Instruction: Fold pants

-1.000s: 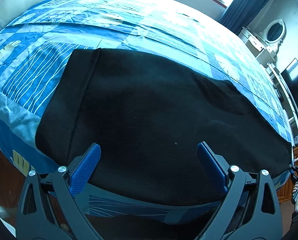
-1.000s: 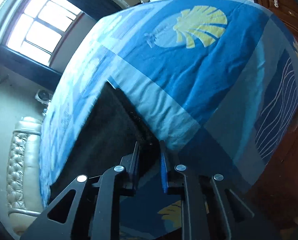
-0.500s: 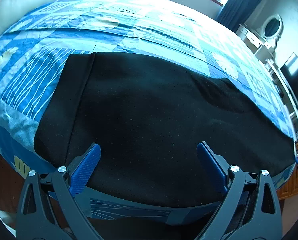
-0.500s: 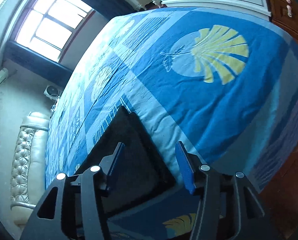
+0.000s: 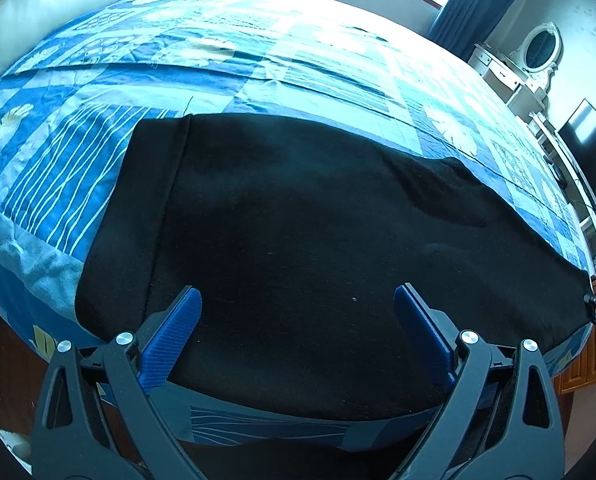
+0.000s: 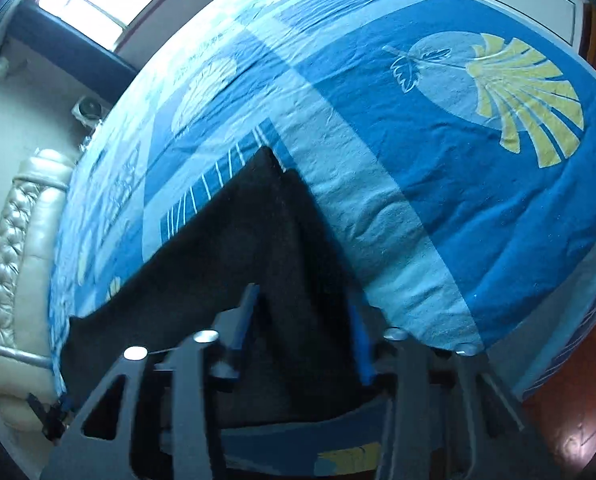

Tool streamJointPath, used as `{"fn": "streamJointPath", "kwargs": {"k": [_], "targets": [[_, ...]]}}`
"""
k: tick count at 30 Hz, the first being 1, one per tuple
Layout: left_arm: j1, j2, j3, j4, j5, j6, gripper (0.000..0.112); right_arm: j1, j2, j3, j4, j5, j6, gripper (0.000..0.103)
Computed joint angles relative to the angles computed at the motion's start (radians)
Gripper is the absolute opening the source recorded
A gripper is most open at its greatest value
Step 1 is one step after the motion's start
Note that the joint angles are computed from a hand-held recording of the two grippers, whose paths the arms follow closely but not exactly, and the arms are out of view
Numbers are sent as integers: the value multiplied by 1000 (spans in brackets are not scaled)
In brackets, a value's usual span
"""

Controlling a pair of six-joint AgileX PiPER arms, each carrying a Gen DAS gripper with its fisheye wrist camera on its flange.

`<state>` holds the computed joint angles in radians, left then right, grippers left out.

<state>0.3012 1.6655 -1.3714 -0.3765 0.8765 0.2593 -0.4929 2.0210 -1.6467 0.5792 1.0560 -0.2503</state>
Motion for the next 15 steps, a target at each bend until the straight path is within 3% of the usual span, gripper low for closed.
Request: {"fn": "streamJointPath", "kwargs": {"k": [3,15], "targets": [[5,7,1,1,6,-8,97,14,-21,5,6,4,15,23],[-15,16,-15,49,22,-34,97,15,-181,48,276,39,-30,21]]}}
